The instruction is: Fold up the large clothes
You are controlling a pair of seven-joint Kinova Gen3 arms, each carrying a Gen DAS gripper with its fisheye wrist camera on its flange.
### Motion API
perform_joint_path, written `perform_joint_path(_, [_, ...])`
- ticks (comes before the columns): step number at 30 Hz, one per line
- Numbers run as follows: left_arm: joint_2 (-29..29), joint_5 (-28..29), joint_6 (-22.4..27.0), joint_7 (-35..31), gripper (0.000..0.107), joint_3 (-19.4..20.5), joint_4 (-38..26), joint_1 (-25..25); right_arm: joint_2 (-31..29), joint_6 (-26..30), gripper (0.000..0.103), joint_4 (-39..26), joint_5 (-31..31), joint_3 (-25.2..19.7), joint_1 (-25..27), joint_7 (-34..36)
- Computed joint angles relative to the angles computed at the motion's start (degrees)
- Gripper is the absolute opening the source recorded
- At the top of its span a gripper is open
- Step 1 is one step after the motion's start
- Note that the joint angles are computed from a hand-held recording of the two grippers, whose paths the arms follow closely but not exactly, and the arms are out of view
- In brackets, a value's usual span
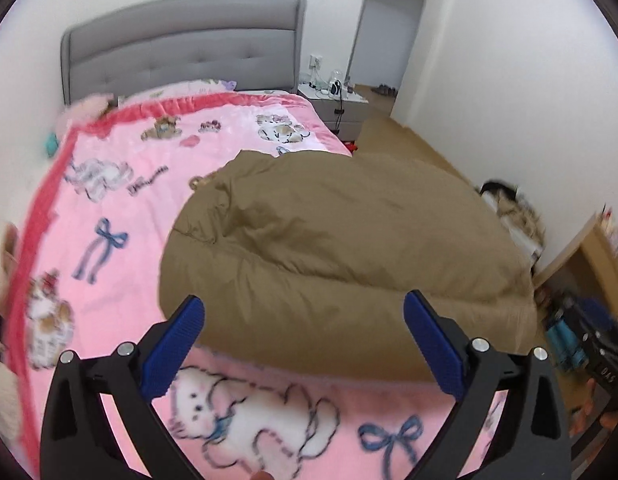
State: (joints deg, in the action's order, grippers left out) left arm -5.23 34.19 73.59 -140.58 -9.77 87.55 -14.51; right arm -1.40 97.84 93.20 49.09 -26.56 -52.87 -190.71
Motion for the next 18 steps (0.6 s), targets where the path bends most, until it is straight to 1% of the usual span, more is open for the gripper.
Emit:
perform_joint_path(2, [-2.49,-1.94,0.44,1.11,0.098,0.32,0.23,0.32,1.39,3.18,0.095,-2.66,-0.21,-0.81,-1.08,0.63])
perform_joint_path(4, [-4.07,-2.48,1.69,1.94,0.098,-0.44,-0.06,0.8,2.6,6.78,0.095,-4.8,0.11,-1.0,-2.95,0.17])
perform_joint_path(6, [-5.28,-2.3,2.77,1.32,0.098,-1.59,-0.35,1.56,2.36,7.93,0.095,-5.43,0.76,-1.11,-4.78,-1.26])
perform_joint_path(9, [-6.74,-2.19,2.99,-0.27,0.098,-2.69,-0.17,2.8,2.54,9.67,0.095,-6.68,1.19,-1.55,-6.85,-2.45])
perform_joint_path(11, [-7.24,-3.09,3.1,0.61,0.098,-2.62,-0.51,3.44,3.33,11.5,0.095,-8.18,1.15,-1.51,-8.07,-1.98])
perform_joint_path(14, [-7.14,-2.42,4.56,1.2,0.098,-3.53,-1.13,4.34,4.01,13.26,0.095,-9.16,1.63,-1.25,-9.95,-3.09])
perform_joint_path(18, [-7.32,-2.76,5.0,0.53,0.098,-3.21,-1.42,5.21,4.11,13.52,0.095,-9.36,1.21,-0.39,-10.86,-4.06])
